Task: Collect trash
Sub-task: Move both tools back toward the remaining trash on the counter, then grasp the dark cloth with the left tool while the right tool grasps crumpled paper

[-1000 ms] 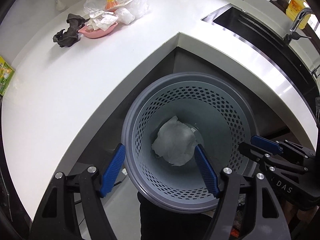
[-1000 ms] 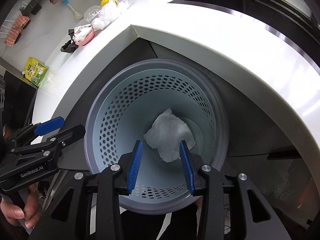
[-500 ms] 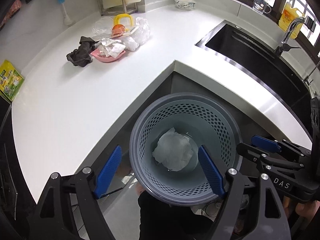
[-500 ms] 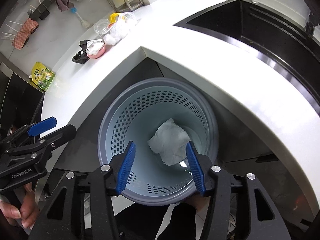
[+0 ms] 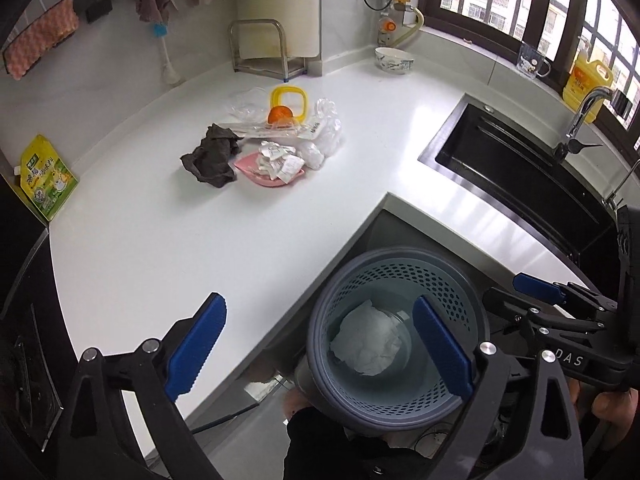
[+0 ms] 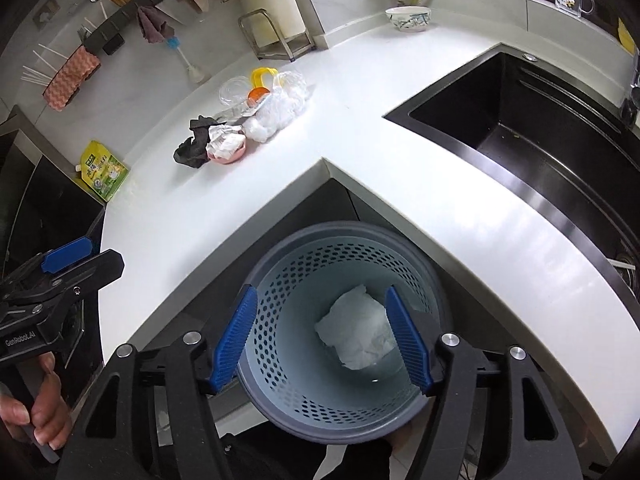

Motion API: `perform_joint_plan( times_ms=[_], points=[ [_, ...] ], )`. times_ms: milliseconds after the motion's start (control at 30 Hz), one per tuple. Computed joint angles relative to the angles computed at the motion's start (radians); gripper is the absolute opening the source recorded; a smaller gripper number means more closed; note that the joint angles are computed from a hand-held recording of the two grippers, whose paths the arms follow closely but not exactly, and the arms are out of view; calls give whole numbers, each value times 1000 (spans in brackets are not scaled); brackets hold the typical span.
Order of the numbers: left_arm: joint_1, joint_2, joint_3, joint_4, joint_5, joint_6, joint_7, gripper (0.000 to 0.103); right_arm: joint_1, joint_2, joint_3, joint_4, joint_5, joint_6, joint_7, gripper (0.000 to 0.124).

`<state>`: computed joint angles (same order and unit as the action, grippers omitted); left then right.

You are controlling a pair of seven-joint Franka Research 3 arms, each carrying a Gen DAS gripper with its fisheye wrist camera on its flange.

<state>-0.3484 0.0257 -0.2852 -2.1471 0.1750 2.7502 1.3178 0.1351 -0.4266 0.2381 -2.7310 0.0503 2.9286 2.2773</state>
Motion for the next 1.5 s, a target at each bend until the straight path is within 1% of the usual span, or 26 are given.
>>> perform_joint_plan(
  times_ms=[100,233,467,567,767,933,1033,1167,1367,1500],
  points=[
    [19,10,15,23,-15,7,21,93,-34,50,26,60,-34,-4,26,64],
    [50,42,30,72,-35,8,48,93,-70,127,52,154,-113,-15,86,64],
    [100,127,46,176,-28,21,87,94,-99,278,65,340,-327,-43,265,64],
    [124,182,41,240,-40,13,129,94,-91,344,55,419,-424,-59,347,64],
    [163,320,30,400,-52,-23,232,94,-22,487,-6,586,-552,-123,444,64],
    [177,438,32,545,-54,-68,287,94,55,581,-79,686,-606,-147,511,64],
    [180,503,32,629,-52,-100,316,94,100,632,-119,746,-604,-168,517,64],
    [180,604,31,768,-61,-164,357,94,163,694,-179,826,-617,-202,525,64],
    [166,724,29,939,-77,-247,415,94,226,790,-253,936,-551,-235,502,64],
    [155,788,29,1033,-90,-294,453,94,273,847,-301,1015,-512,-284,472,64]
  ],
)
